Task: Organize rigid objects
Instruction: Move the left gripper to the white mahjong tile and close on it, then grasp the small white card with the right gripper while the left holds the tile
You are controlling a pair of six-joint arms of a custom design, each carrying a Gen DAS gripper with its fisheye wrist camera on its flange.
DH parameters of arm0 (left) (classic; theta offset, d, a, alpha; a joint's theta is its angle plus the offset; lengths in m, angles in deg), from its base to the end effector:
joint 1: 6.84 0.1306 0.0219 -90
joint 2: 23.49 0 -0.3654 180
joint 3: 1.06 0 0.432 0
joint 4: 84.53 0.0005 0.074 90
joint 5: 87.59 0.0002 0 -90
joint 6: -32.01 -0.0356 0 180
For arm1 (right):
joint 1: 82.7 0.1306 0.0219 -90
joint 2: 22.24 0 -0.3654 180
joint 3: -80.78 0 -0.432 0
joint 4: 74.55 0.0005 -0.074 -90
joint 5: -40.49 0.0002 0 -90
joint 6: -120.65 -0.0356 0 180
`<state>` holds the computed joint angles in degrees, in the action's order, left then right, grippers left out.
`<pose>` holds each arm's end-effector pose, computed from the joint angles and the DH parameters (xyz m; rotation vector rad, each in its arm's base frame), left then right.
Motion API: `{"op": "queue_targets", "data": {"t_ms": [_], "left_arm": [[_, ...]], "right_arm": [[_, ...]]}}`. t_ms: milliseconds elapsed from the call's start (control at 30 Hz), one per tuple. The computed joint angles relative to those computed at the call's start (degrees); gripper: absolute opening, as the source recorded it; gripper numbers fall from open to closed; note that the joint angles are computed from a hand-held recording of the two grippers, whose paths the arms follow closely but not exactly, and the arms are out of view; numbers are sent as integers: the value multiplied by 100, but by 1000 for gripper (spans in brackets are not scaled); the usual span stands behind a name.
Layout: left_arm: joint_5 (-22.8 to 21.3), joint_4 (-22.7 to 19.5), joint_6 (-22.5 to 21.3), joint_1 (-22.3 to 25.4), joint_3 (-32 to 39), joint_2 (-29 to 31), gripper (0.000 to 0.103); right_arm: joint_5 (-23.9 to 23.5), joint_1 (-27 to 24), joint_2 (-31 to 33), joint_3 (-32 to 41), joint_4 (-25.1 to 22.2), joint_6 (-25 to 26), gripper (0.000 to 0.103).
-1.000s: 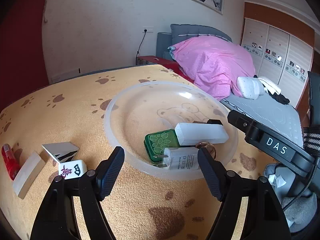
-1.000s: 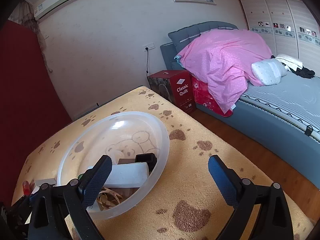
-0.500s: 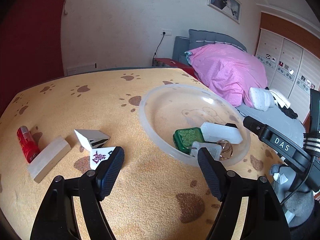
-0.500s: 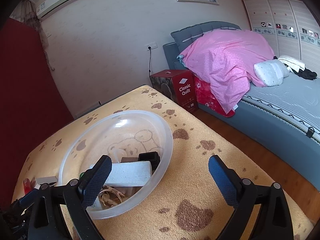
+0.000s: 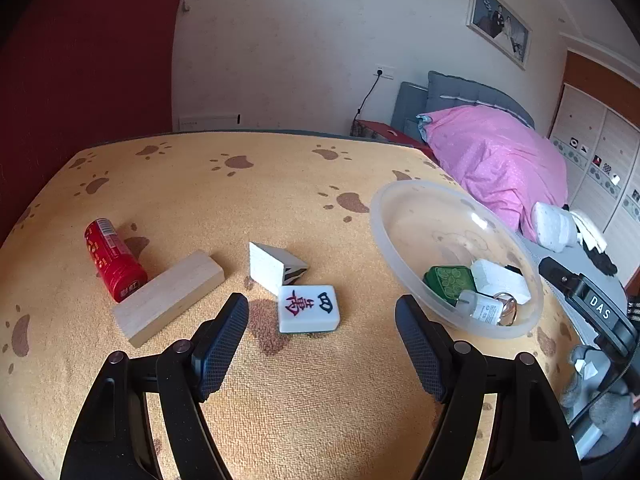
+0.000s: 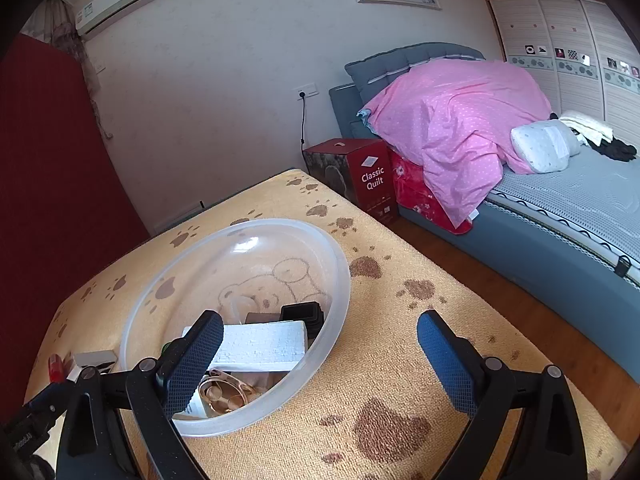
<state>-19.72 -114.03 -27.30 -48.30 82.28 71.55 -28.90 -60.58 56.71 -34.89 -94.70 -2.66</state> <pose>0.4263 -0.3594 0.3364 0.0123 2.2381 -0.2431 0.4291 0.1604 0.3188 0.4092 2.0994 0.1753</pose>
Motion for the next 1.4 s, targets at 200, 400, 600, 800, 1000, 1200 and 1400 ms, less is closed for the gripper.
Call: {"op": "queue_targets", "data": {"t_ms": [200, 400, 600, 800, 1000, 1200, 1400], "left_arm": [[-9, -95, 100, 69, -46, -31, 77], [5, -407, 4, 87, 264, 291, 77], [260, -786, 229, 246, 561, 589, 77], [475, -824, 139, 274, 710, 725, 70], [420, -915, 18, 279, 883, 886, 51], [630, -680, 50, 327, 663, 722, 42], [714, -573, 195, 356, 444, 527, 42]], "right_arm": [[-14, -4, -9, -8, -8, 3, 100], [-11, 0, -8, -14, 17, 13, 100], [-61, -21, -22, -21, 27, 39, 100], [-87, -29, -33, -13, 13, 61, 100], [-81, -22, -26, -8, 9, 56, 100], [-88, -24, -11, -3, -7, 70, 100], [-87, -29, 34, 48, -90, 52, 100]]}}
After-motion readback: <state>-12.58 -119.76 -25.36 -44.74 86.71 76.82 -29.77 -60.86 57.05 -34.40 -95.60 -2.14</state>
